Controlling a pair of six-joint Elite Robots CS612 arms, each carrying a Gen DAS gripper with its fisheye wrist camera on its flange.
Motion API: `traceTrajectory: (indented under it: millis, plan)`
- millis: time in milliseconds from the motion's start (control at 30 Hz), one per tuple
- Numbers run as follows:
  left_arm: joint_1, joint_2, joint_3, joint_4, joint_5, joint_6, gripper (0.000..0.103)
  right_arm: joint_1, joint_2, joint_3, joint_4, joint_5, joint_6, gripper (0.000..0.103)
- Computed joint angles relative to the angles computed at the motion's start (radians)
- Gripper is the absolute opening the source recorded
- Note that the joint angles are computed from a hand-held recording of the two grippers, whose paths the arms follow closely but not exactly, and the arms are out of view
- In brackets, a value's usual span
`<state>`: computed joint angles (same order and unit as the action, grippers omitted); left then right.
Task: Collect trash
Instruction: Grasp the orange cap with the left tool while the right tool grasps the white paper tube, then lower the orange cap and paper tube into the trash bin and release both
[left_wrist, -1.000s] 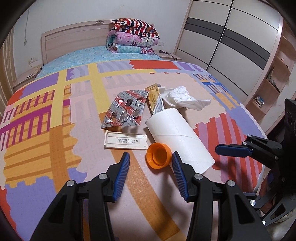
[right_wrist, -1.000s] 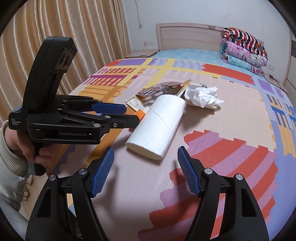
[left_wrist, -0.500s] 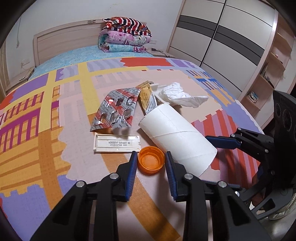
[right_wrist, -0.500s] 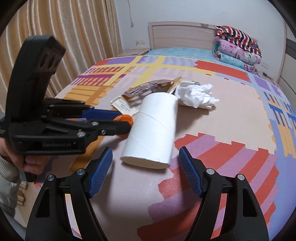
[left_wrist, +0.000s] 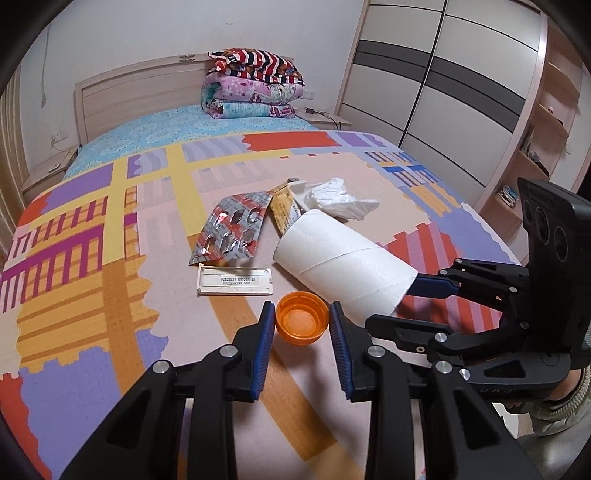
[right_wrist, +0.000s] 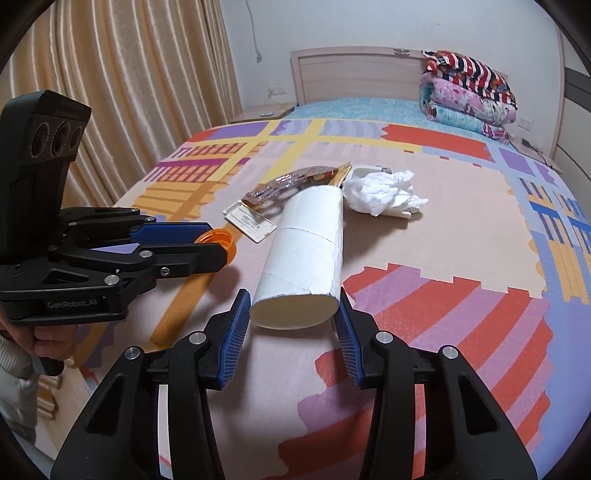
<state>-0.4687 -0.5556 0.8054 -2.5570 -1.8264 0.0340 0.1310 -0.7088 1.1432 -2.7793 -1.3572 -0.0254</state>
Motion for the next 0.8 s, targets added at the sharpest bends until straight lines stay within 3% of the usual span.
traceTrajectory:
  millis: [200, 267, 533, 600, 800]
  plan:
    - [-0.009, -0.045, 0.075, -0.057, 0.013, 0.003, 0.029, 0.001, -0.022, 0.034, -0.032, -0.003, 0.004, 0.038]
    - [-0.011, -0.059, 0.1, -0.073, 0.017, -0.001, 0.029, 0.0, -0.03, 0.049, -0.042, -0.005, 0.006, 0.03]
    - [-0.02, -0.11, 0.19, -0.131, 0.034, -0.02, 0.029, -0.002, -0.057, 0.1, -0.083, -0.003, 0.022, 0.029]
    - [-0.022, -0.121, 0.209, -0.144, 0.039, -0.022, 0.029, -0.003, -0.066, 0.116, -0.1, 0.003, 0.025, 0.024]
    - [-0.028, -0.152, 0.259, -0.182, 0.048, -0.027, 0.029, -0.005, -0.09, 0.157, -0.137, 0.003, 0.024, 0.022]
